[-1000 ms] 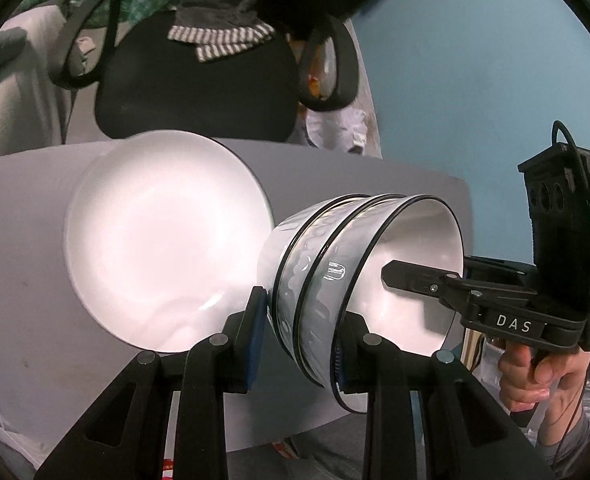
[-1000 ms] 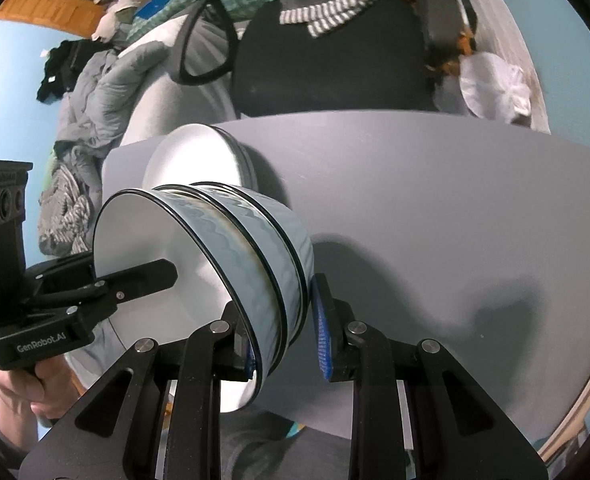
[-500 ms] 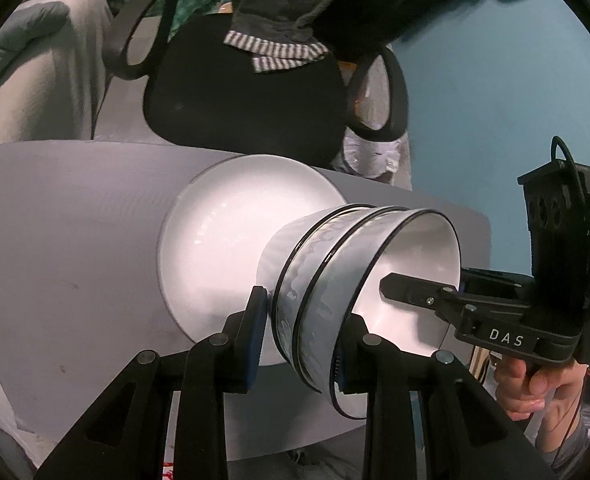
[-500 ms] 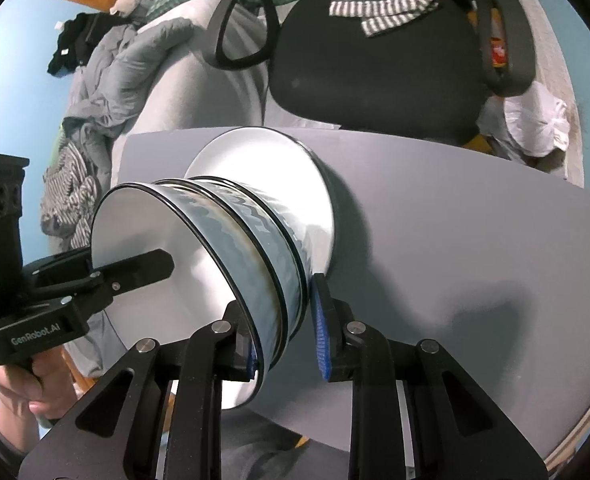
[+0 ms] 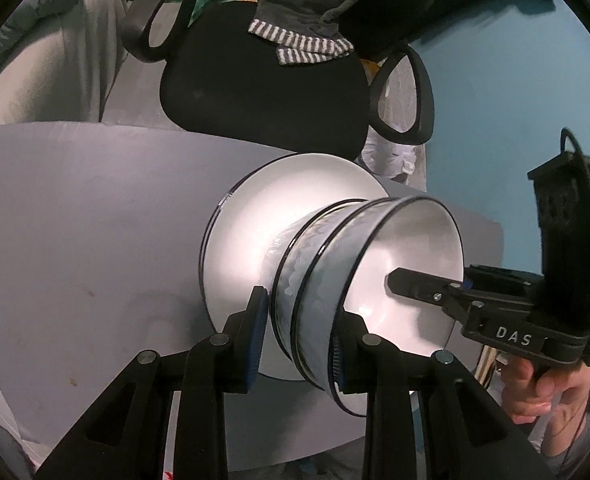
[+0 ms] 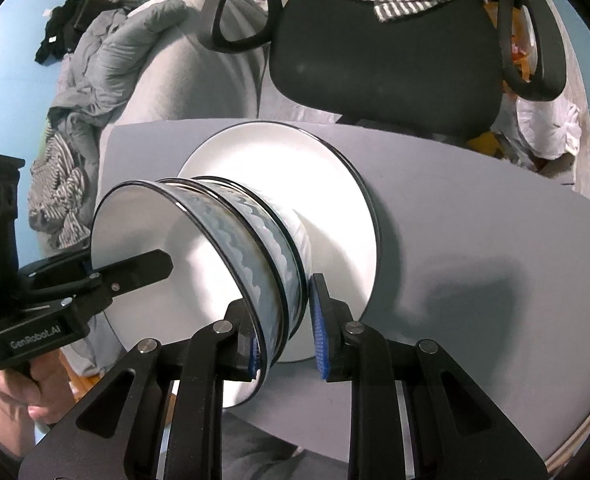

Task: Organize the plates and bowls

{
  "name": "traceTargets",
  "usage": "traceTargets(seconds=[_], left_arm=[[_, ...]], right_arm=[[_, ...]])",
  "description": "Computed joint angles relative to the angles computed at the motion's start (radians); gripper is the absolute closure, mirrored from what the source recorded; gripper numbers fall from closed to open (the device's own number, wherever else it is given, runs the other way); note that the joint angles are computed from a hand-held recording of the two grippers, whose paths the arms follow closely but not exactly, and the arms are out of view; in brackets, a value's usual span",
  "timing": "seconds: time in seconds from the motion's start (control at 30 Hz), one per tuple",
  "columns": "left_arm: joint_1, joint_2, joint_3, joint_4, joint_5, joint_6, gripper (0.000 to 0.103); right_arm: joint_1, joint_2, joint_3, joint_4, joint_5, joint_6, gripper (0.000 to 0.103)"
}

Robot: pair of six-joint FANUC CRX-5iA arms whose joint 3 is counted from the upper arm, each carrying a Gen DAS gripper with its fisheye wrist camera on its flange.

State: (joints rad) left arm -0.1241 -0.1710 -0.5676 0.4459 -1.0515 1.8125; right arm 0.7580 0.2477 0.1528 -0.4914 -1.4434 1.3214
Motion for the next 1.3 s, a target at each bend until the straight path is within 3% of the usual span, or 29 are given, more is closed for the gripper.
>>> traceTargets(seconds=[0.23,0.37,0.4,0.47,0.53,0.67,0.77,1.1,1.3], left_arm=[[-0.009,-0.006,0.005,-0.022,0.003,0.034,0.072],[-0.015,-0.011,0.015,-0.058,-0.007,0.077,0.047],[-0.022,-0.019,0.023,-0.086,-0.006,0.102,0.042],[-0.043,-0.033,0.052,-0.165,-0.020,0.175,0.039],[-0.051,-0.055,0.056,-0.197,-0.027,0.219,0.034],[-0.062,-0.098,0.070,-0.242,-0.056,0.273,0.032],[-0.098,-0.126,0.116,-0.314,-0.089,0.332,0.023],[-0.236,-0.156,0.290,-0.497,-0.225,0.496,0.023],[-0.304,-0.183,0.364,-0.550,-0.283,0.561,0.023]], right_arm=[[0.042,0.011,0.016,0.057,0.003,-0.031,0.081],[0.046,0.005,0.012,0.062,0.015,-0.050,0.072],[0.055,-0.003,0.003,0.082,0.029,-0.059,0.069],[0.068,-0.021,-0.014,0.109,0.053,-0.073,0.047],[0.081,-0.035,-0.026,0.143,0.063,-0.097,0.043],[0.096,-0.067,-0.043,0.186,0.072,-0.129,0.042],[0.130,-0.117,-0.071,0.266,0.096,-0.172,0.042],[0.233,-0.250,-0.110,0.472,0.101,-0.281,0.039],[0.287,-0.325,-0.149,0.590,0.096,-0.375,0.039]])
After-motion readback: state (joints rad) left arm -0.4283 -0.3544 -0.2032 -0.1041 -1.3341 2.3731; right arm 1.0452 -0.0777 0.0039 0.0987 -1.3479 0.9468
